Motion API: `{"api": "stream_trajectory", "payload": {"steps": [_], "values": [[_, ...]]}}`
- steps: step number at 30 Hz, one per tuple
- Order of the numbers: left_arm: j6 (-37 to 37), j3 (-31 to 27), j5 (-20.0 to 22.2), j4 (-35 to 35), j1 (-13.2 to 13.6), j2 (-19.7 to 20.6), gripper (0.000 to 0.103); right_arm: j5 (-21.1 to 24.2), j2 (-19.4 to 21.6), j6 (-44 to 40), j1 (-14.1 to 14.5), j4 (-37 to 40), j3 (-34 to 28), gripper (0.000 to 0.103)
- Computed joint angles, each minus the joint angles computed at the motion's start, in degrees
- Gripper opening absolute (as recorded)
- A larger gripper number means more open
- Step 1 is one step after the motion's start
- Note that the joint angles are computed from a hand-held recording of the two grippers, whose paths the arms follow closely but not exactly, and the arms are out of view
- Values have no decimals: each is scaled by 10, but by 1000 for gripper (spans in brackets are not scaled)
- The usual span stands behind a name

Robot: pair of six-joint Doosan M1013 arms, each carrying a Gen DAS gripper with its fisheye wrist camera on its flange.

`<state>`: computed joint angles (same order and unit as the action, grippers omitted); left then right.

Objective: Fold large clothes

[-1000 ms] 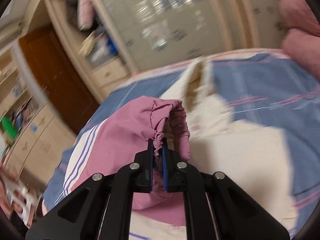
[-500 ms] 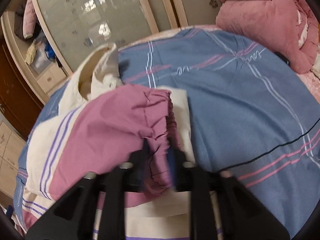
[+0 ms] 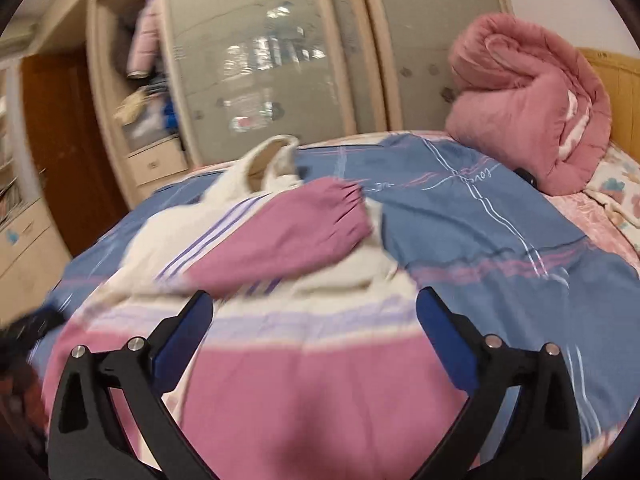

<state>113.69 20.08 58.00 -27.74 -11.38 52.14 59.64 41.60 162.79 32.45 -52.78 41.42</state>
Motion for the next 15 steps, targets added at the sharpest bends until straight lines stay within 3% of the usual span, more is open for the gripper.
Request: {"api": "stream_trajectory", "payload": {"steps": [6,10,15], "values": [[53,196,-74,28,-3,-108,101,28,-43,124,50,-154,112,102],[37,291,-163,104,-15,-158,101,-1,-50,96,44,-109,126,102],[-8,324,-192,137,-16,-175,101,0,-50,77,43,-106,130,102]]}}
